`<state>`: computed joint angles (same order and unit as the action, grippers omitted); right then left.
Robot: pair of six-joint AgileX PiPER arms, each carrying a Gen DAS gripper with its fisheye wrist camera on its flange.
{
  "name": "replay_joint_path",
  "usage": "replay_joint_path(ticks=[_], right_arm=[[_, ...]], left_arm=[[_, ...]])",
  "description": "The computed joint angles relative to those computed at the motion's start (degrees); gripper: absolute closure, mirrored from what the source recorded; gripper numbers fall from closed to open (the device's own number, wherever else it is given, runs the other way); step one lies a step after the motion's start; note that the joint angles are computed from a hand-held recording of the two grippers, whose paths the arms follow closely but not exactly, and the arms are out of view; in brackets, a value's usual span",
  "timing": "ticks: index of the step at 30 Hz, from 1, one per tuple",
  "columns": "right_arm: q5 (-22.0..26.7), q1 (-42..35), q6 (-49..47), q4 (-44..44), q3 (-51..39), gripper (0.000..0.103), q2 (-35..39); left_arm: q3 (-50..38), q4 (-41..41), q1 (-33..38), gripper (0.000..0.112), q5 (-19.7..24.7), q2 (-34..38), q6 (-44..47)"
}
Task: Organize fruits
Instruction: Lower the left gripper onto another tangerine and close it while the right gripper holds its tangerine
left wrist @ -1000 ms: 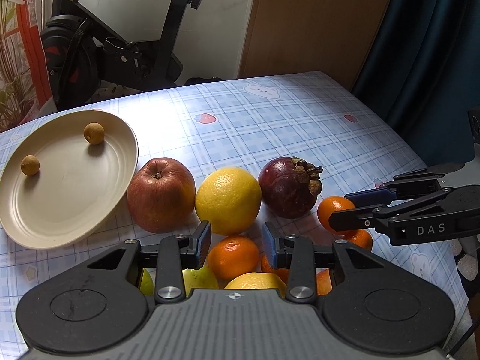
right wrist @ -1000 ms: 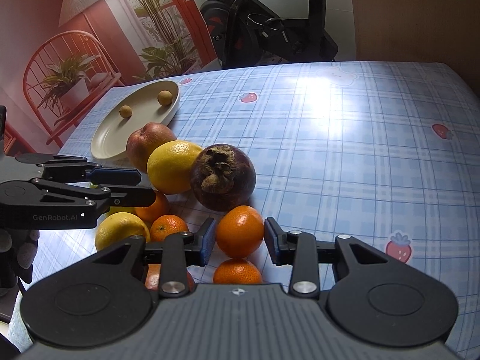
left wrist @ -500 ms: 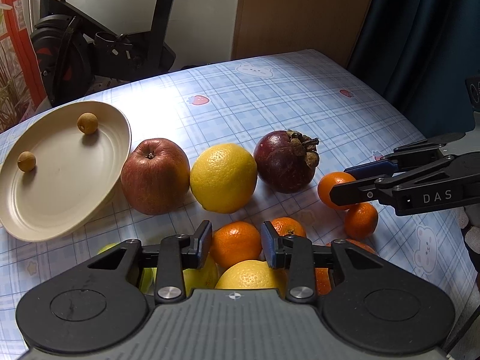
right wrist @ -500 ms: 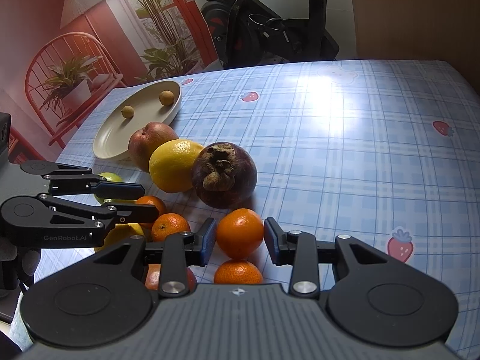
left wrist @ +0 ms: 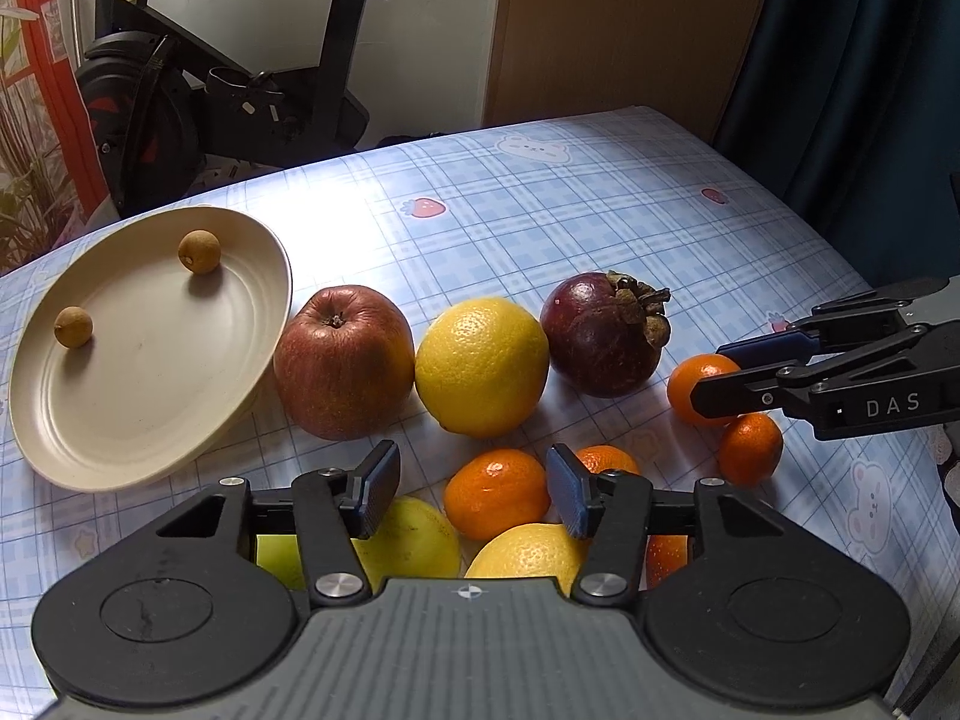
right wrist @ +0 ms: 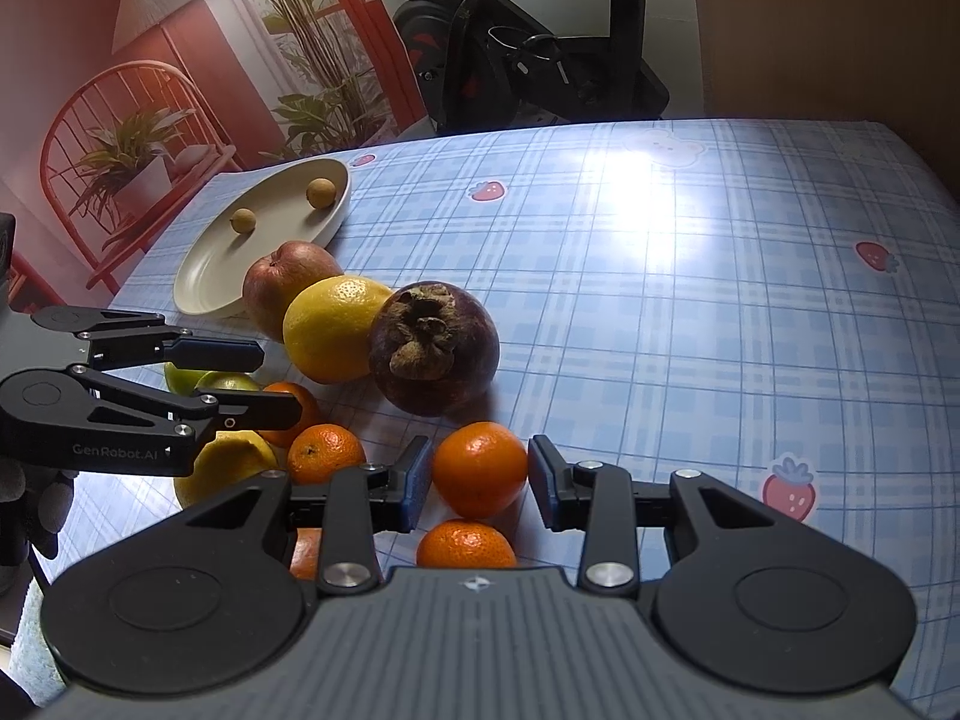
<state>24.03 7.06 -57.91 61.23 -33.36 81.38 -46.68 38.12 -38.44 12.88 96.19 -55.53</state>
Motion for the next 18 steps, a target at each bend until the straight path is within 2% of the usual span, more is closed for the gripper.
replay_joint_path(ticks=[8, 11, 12, 16, 18], right_arm=[[0.06, 0.05, 0.31, -0.48, -0.19, 0.065, 0.05], [0.02, 0.12, 0.6, -0.72, -0.26, 0.065, 0.08], [0.04, 0.17, 0.6, -0.78, -0.28, 0.066, 0.09], [-0.15, 0.46, 0.88, -0.86, -0.3, 0.066, 0.08], [-0.29, 0.49, 0.51, -0.39, -0.23, 0.066, 0.24]], left_arm=[[0.46, -3.22, -1.12, 0.057, 0.44, -1.12, 6.36], [-0.43, 3.29, -2.08, 0.06, 1.24, 0.35, 0.09], [-0.6, 3.94, -1.75, 0.065, 0.9, 0.77, -1.06], [-0.45, 5.31, -0.22, 0.066, -1.5, 1.62, -5.2], [0.26, 12.68, -0.39, 0.066, -2.44, 1.81, -13.5]])
